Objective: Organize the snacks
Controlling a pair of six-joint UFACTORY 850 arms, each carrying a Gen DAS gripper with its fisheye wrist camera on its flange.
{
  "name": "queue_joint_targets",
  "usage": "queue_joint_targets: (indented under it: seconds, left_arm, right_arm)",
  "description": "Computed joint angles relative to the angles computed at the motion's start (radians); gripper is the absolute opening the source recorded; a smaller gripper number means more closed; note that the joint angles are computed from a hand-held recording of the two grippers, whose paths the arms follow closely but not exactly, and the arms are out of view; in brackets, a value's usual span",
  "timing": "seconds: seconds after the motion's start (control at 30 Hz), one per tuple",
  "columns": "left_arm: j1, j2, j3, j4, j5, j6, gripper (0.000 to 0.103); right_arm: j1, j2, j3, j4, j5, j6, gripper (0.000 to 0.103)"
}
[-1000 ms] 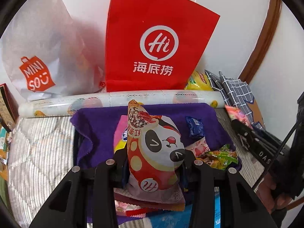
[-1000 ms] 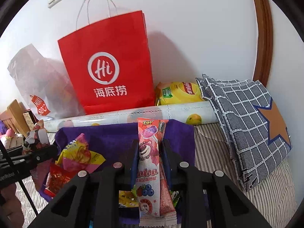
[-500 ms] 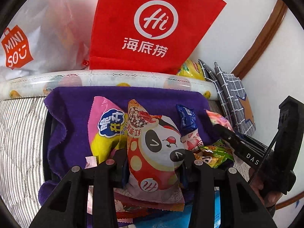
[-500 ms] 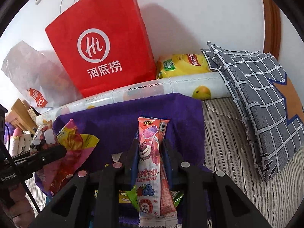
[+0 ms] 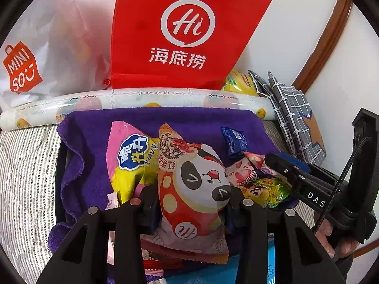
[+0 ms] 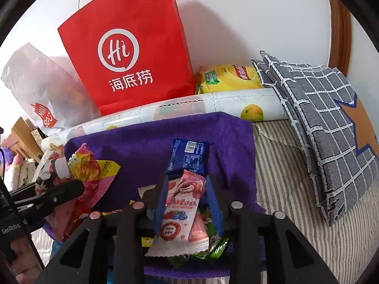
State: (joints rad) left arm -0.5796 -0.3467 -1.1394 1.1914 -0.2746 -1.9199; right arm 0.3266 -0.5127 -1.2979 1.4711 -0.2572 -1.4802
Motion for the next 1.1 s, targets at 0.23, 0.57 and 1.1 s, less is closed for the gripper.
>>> queue_joint_targets:
  seconds: [0.23,0.57,1.1]
  left_arm:
    - [-0.009,-0.004,-0.006,-0.024,-0.019,0.020,0.042]
    - [-0.025,0.012,-0.003,-0.163,-0.035,0.117,0.058]
    - [-0.207,0.186,0.106,-0.107,-0.280,-0.034,0.079]
  right_arm:
    - [-0.007,0.060,0.063,0.128,0.005,-0.137,0.043]
    - [-0.013,0.162,0.153,0.265,0.017,-0.260,0.045]
    - [0.029,0.444,0.403,0.317,0.121,-0.290,0.049]
